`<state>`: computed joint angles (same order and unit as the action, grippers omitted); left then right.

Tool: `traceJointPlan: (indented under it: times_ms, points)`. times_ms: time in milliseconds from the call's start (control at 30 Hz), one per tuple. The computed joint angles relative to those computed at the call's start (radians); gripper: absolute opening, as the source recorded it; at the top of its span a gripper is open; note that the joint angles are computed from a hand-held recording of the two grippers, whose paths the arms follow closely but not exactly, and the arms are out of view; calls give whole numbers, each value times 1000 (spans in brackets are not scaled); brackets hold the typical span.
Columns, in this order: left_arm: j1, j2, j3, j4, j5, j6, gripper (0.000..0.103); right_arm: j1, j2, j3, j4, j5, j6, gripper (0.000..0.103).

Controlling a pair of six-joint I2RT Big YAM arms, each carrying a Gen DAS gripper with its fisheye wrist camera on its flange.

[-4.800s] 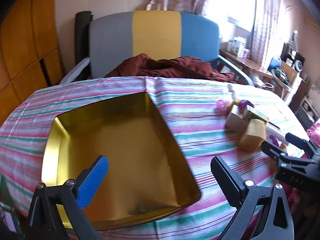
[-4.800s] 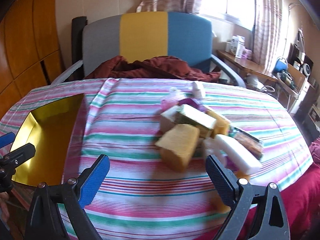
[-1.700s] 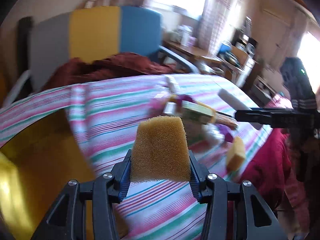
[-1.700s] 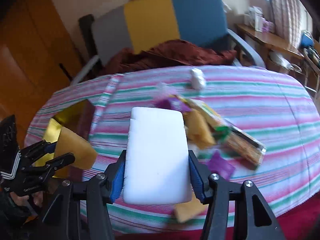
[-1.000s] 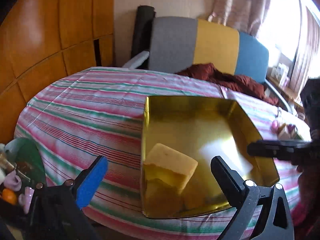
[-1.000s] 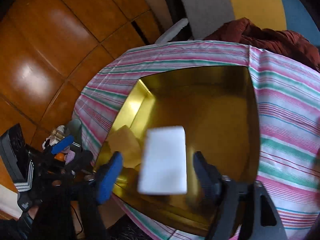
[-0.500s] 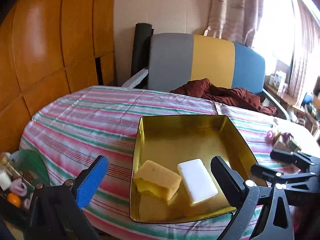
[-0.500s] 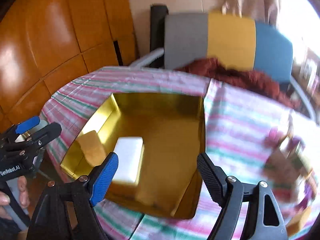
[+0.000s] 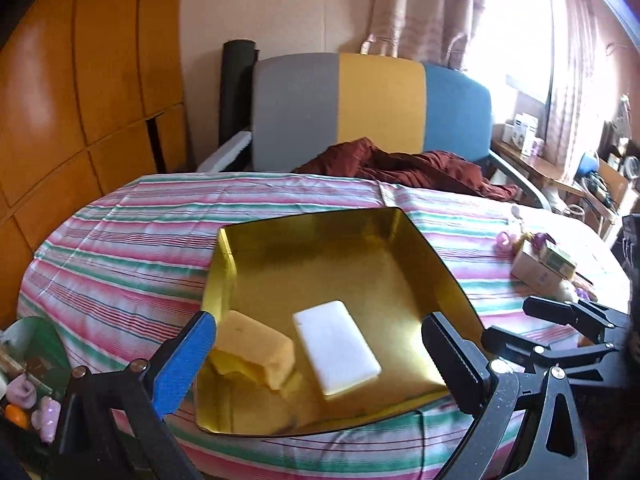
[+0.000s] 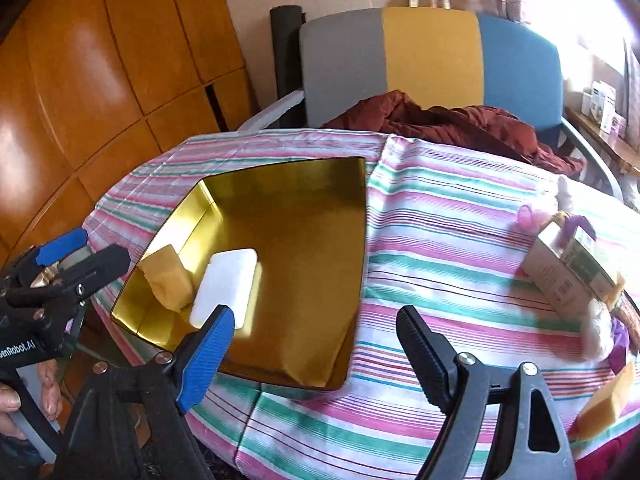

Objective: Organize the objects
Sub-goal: 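Move both grippers back to the pile of items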

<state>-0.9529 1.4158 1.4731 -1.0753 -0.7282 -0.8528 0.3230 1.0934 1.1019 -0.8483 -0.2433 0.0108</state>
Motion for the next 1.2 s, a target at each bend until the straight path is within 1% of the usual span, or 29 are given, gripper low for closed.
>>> traceJointPlan:
  times_ms: [100,200,267,433,567,633,767,833,1000,1133,1200]
  points:
    - [3,15,9,31,48,34,103,-26,-4,-3,-8,-2,2,86]
    - [3,30,20,54,78,68,103,-61,-7,-7,-21,-5,-2,86]
    - [1,45,34,59,79,86,103,-91,-8,-9,-35,-6,-6,86]
    - [0,73,61,117,132,163,103,-171,-14,-16,-59,1,-16,86]
    - [0,105,98,165,184,241,103,-259,-30,-12,-73,13,-20,86]
    - [-3,137,135,178,207,285,103,-314,-39,-7,-77,25,-25,86]
    - [-11,204,209,199,268,377,103,-444,-52,16,-82,51,-39,86]
    - [-14,249,258,196,316,417,103,-517,-51,32,-82,71,-37,86]
    - [-26,360,385,175,424,482,103,-671,-21,82,-79,118,-14,86]
    - [-41,456,507,143,508,533,102,-763,0,107,-79,114,-5,86]
    - [-49,514,589,108,534,557,101,-792,11,116,-81,110,-9,86]
